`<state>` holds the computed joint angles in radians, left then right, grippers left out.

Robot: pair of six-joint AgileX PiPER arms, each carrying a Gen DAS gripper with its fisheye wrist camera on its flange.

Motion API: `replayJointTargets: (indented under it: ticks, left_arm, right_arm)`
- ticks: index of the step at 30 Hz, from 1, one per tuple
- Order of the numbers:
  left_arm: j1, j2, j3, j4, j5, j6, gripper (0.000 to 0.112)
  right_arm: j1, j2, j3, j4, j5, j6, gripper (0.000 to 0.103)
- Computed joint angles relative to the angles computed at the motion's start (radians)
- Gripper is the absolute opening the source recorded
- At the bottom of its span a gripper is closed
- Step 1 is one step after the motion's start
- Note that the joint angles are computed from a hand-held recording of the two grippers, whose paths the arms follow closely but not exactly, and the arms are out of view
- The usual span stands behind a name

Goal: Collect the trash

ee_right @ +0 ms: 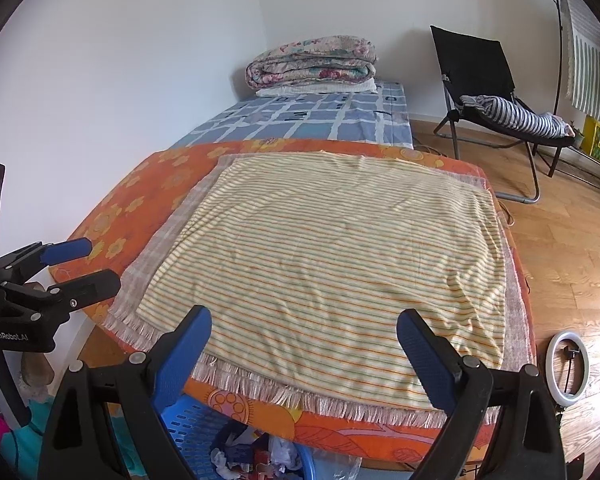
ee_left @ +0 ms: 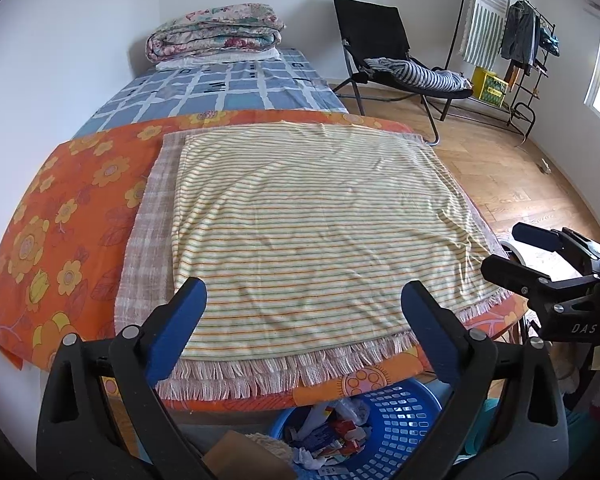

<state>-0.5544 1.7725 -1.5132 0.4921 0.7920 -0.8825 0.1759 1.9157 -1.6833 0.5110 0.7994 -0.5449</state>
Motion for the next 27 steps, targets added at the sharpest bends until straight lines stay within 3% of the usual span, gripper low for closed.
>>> replayJointTargets:
  ticks: [3, 27]
  left_arm:
    - [0.001, 0.000, -0.001, -0.001, 0.000, 0.004, 0.100]
    - [-0.003, 0.001, 0.011, 0.001, -0.005, -0.009, 0.100]
  right_arm:
    - [-0.001, 0.000, -0.001, -0.002, 0.003, 0.002, 0.103]
    - [-0.010, 0.000, 0.009, 0.001, -0.008, -0.004, 0.103]
